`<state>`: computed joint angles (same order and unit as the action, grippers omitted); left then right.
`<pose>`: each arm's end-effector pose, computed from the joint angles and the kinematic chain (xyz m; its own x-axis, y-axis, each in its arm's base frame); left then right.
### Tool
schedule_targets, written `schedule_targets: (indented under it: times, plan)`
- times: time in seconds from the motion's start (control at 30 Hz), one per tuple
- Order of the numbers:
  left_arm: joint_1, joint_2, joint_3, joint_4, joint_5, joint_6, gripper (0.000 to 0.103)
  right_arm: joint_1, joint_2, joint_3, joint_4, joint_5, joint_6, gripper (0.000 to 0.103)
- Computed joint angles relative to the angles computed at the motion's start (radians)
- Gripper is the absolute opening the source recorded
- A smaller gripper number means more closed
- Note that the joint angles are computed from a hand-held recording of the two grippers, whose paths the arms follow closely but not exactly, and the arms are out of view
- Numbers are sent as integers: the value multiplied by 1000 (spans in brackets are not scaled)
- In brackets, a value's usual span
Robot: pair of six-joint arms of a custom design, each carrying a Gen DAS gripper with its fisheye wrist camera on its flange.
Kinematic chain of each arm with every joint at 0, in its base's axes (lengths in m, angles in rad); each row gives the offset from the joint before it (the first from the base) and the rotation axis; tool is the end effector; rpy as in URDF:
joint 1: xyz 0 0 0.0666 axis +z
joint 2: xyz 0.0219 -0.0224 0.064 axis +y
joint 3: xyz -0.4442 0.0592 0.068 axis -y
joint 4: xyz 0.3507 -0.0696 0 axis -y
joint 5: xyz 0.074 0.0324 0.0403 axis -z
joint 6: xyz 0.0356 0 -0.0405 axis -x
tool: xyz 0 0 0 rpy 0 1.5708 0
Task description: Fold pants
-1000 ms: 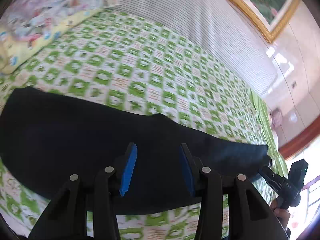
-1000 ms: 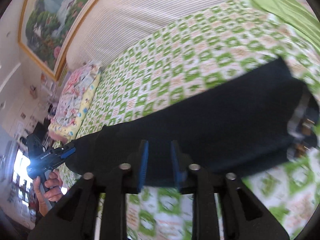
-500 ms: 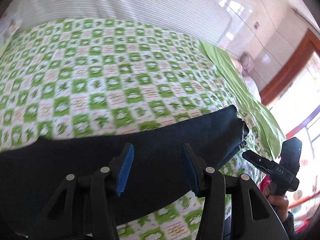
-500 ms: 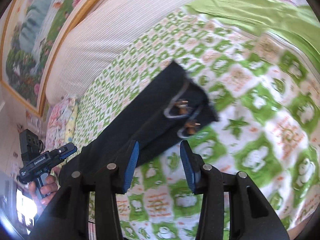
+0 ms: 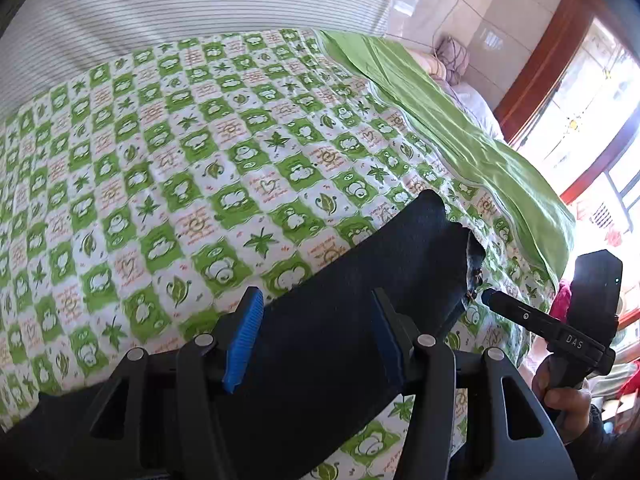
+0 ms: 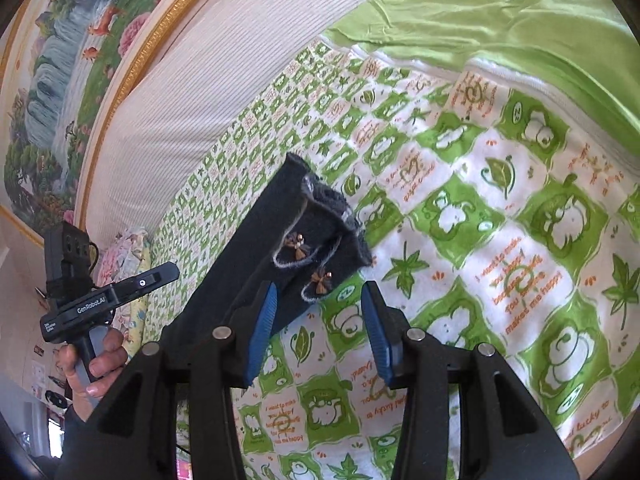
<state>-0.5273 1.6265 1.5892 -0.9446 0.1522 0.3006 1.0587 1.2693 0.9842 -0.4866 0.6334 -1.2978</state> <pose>0.4512 -0.2694 0.4663 -0.8552 0.1593 -0.4932 0.3318 0.8993 -0.2849 0.1975 0.3076 0.4046 -0.5686 0.5725 -0.5907 0.1957 0.7916 0.5789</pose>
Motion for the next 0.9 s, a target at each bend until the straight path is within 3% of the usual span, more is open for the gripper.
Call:
schedule_targets:
  times: [0.37, 0.63, 0.8, 0.9]
  plan:
    - [8, 194, 259, -179, 86, -144, 58, -42, 13, -28, 90, -90, -49, 46]
    - [10, 341, 428, -323, 282, -186, 58, -66, -9, -77, 216, -99, -84, 50]
    - [-15, 384, 474, -383, 263, -219, 58, -81, -1, -78, 240, -113, -67, 50]
    - [-29, 406, 498, -406, 239, -227, 58, -84, 15, -55, 210, -115, -41, 50]
